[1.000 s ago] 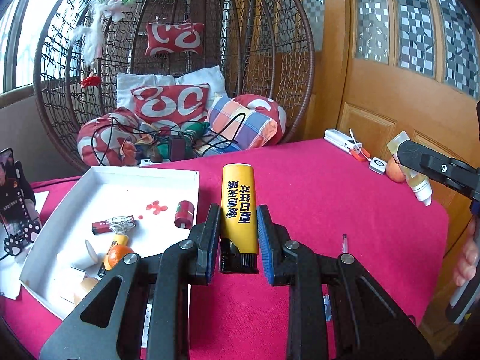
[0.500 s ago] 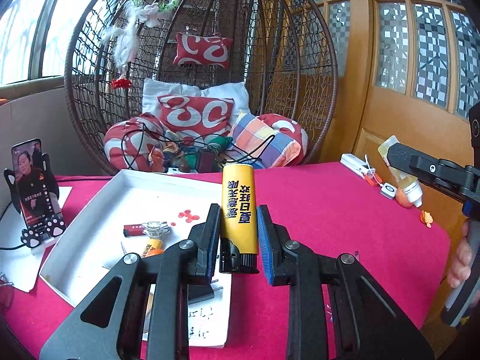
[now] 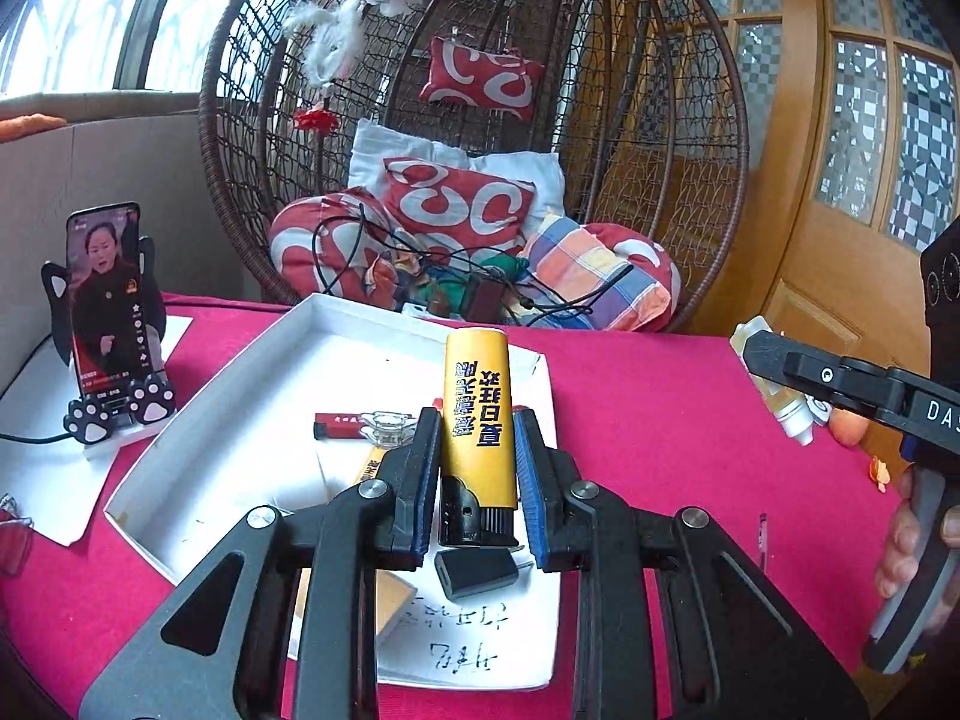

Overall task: Organize rigid objects
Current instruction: 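Carry lighter and dropper bottle into the white tray and open both tools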

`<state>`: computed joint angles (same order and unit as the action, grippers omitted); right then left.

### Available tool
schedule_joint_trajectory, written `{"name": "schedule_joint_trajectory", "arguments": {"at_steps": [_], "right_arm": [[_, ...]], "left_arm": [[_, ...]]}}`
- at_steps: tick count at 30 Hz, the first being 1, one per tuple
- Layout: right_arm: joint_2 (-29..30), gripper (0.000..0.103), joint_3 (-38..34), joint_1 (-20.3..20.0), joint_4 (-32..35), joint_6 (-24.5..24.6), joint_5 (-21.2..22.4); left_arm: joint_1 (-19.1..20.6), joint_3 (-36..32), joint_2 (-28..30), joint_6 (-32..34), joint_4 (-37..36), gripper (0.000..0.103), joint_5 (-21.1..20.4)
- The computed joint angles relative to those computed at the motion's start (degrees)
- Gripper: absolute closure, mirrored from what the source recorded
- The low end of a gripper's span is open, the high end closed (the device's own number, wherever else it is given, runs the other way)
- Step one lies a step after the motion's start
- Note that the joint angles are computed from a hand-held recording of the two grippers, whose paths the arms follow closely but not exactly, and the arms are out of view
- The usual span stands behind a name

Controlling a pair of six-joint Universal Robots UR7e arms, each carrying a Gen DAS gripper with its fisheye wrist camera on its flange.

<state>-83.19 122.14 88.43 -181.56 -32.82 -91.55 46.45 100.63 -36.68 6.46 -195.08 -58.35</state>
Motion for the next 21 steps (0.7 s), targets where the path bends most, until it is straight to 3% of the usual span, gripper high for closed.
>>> {"name": "schedule_joint_trajectory", "arguments": {"at_steps": [6,11,15,21], "right_arm": [[2.88,0.084,-3.14,0.43,3.43,2.13,-1.42],[6.38,0.084,-7.56,0.83,8.2,6.26,-1.39],[9.73,0.084,-10.26,1.1,10.74,9.85,-0.83],[15.2,0.084,-13.17,0.86,12.78,15.03,-1.92]], "left_arm": [[1.8,-2.28,-0.47,-1.15,2.76,0.08,-0.72],[3.76,-11.16,1.86,-0.92,11.92,0.08,1.48],[5.96,-16.05,3.08,-4.66,20.05,0.08,0.69],[8.33,-17.59,3.75,-12.2,23.15,0.08,-0.18]]}}
